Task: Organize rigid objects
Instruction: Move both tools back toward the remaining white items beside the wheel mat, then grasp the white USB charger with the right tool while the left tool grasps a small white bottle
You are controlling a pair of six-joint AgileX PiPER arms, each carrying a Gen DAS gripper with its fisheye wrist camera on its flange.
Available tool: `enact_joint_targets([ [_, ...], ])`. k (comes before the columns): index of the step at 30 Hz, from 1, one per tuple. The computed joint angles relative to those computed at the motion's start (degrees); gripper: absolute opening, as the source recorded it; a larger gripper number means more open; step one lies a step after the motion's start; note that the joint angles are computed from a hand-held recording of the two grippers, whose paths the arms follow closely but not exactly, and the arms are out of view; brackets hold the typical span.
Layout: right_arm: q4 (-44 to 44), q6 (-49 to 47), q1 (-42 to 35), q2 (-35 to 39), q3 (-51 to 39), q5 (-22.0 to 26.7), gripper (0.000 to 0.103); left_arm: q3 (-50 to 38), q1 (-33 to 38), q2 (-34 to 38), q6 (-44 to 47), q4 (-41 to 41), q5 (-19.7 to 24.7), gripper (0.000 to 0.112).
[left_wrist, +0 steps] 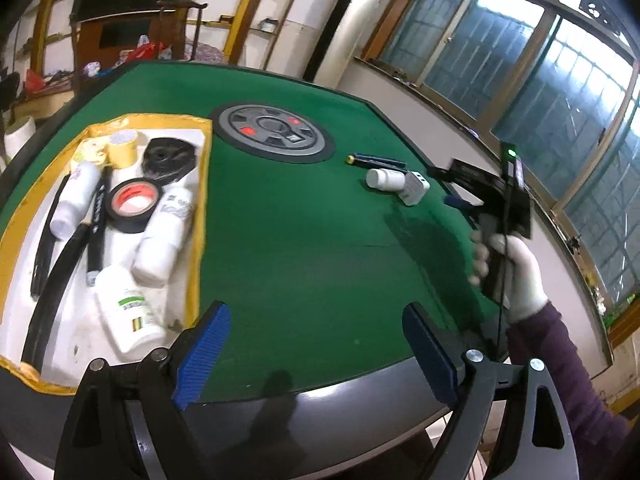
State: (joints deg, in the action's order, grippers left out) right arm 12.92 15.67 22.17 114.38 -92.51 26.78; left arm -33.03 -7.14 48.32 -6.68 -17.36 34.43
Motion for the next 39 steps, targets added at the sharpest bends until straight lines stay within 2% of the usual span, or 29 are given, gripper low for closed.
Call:
enact_joint_targets([
  [3,3.0,-3.6,0.5,3.3,-4.3,2.0,0.075,-1.5,-3.9,1.2,-4.0,5.0,-1.0,0.090],
  [6,1.0,-3.0,1.2,5.9,-6.9,2.6,0.075,-3.4,-6.5,3.7,-7.1,8.2,-1.5,0.090],
  [8,-1.8,-1.1,1.8,6.3,-7.0,2.8,0.074,-5.0,-6.5,6.4,-6.1,6.8,-1.6,0.090],
  [9,-2.5,-1.0,1.9,5.8,-5.9,2.2,0.060,-6.2,-5.7,8.3,-3.8,4.4,-1.6,0.090],
  [10,-0.8,-3.1,1.7,5.5,-5.3,1.6,0.033,-7.1,-5.4,9.7,-2.8,3.2,-1.8,0.090],
  [12,1.5,-5.3,1.2,4.9,-4.4,1.7,0.025,-9.7,-5.9,13.3,-2.4,2.6,-2.5,0.090],
  [14,1.3,-5.3,1.1,3.2,-1.4,-0.1,0.025,-13.7,-8.5,17.9,-5.4,6.6,-4.3,0.090],
  [16,4.2,-7.2,0.3,1.8,1.3,-1.6,0.025,-18.6,-12.3,23.4,-11.8,15.4,-5.6,0.090],
  [20,21.8,-20.1,-3.3,0.3,5.4,-2.4,0.025,-31.4,-17.4,37.8,-14.9,27.4,-6.3,0.090],
  [25,35.7,-30.0,-7.0,-0.5,8.7,-2.2,0.027,-51.5,-17.4,56.7,-3.0,22.0,0.2,0.090],
  [28,42.7,-34.3,-8.8,-0.7,10.5,-1.9,0.031,-62.4,-18.3,65.3,-2.8,25.4,5.6,0.090],
  [33,43.2,-33.6,-9.0,-0.7,11.0,-1.9,0.032,-73.8,-18.3,73.1,-0.3,26.0,11.4,0.087],
  [34,42.4,-32.9,-9.0,-0.6,10.7,-1.8,0.032,-75.7,-18.0,74.5,-0.2,25.5,12.4,0.085],
  [37,40.6,-31.1,-8.6,-0.7,10.5,-2.4,0.032,-77.4,-17.5,76.2,-1.3,25.0,14.0,0.063],
  [38,40.8,-31.3,-8.8,-0.6,10.4,-2.2,0.032,-76.0,-16.9,75.5,-0.6,23.3,13.2,0.044],
  [39,40.8,-31.3,-8.7,-0.7,10.4,-2.3,0.032,-74.1,-15.9,74.4,0.4,19.9,12.2,0.035],
])
